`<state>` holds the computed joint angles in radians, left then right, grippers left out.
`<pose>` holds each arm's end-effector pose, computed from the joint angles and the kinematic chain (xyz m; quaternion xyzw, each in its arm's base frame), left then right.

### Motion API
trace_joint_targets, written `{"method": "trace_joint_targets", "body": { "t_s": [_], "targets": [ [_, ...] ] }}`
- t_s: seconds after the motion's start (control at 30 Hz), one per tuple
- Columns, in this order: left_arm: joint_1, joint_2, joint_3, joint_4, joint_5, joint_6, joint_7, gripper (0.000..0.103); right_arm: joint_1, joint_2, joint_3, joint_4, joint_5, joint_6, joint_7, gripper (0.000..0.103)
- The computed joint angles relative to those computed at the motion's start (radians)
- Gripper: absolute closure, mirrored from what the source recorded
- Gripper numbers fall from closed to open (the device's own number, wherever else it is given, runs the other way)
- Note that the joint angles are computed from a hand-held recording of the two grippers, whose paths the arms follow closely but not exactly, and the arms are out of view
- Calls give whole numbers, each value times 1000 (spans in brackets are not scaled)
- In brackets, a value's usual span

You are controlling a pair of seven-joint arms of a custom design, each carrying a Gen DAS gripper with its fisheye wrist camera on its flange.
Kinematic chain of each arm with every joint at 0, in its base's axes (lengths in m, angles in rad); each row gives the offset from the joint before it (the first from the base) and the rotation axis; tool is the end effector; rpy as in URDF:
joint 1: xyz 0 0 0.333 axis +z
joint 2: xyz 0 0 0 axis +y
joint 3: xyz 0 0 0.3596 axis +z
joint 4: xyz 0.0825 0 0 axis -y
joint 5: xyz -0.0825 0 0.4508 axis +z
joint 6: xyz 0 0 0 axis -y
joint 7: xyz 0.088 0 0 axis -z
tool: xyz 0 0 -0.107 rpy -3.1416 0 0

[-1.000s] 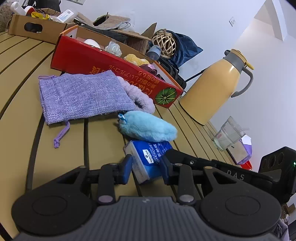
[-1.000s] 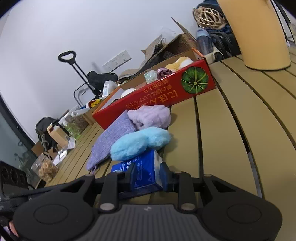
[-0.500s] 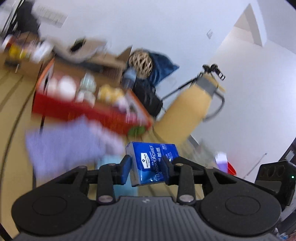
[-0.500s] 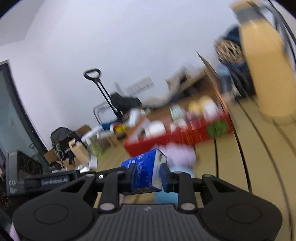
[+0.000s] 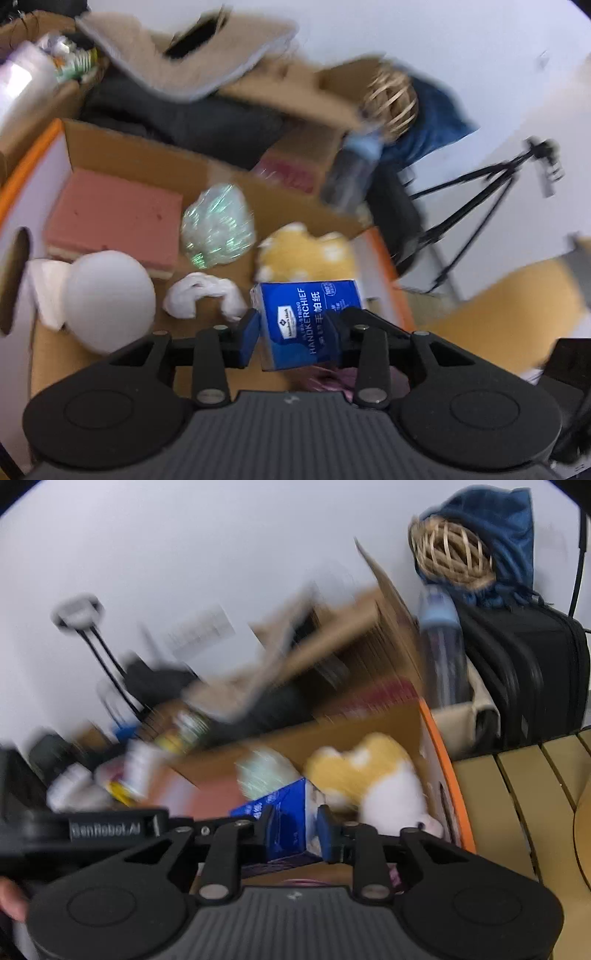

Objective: Organize soft objects
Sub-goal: 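Lift the blue tissue pack into the red box and open the tools, then reach both tools to the lavender drawstring bag and grasp it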

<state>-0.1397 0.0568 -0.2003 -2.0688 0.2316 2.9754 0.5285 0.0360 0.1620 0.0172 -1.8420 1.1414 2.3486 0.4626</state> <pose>0.6240 -0.2352 0.5148 -0.7818 0.4656 -0.4031 0.0978 0.7041 0.0501 0.4970 -0.7486 0.4697 -0.0256 0.4673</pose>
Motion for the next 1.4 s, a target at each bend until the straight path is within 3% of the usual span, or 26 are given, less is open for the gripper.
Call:
{"method": "trace_joint_targets", "body": {
  "t_s": [0.07,0.17,0.27,0.33,0.57,0.7,0.8,0.9,1.03,1.2,1.4],
  "targets": [
    [5,37,-8,38,-34,-46,41,66,37,12,9,-20,-69,130,-8,86],
    [13,28,-22,18,-38,-7,79,56,41,4,18,-44,-53,181,-53,86],
    [-23,-27,20,-13,166,-12,-71,55,36,-31,20,-71,-12,197,-100,86],
    [-22,-82,13,-48,167,6,-45,55,26,-66,13,-85,46,174,-152,85],
    [14,-388,-72,-222,452,-53,-228,53,13,-314,-78,-241,168,10,-343,75],
    [6,-604,-154,-343,528,-152,-291,51,12,-505,-157,-382,163,-79,-444,61],
    [3,-783,-258,-429,588,-272,-388,44,3,-641,-210,-489,129,-124,-489,55],
    [-73,-930,-324,-509,580,-403,-483,39,-22,-771,-264,-595,59,-199,-494,49],
    [-209,-1017,-385,-559,504,-582,-591,35,-83,-908,-303,-712,-53,-278,-462,47],
    [-338,-998,-454,-555,451,-741,-702,31,-179,-1020,-341,-810,-183,-376,-399,47],
    [-441,-945,-458,-528,470,-852,-767,31,-275,-1083,-358,-862,-255,-426,-366,47]
  ]
}}
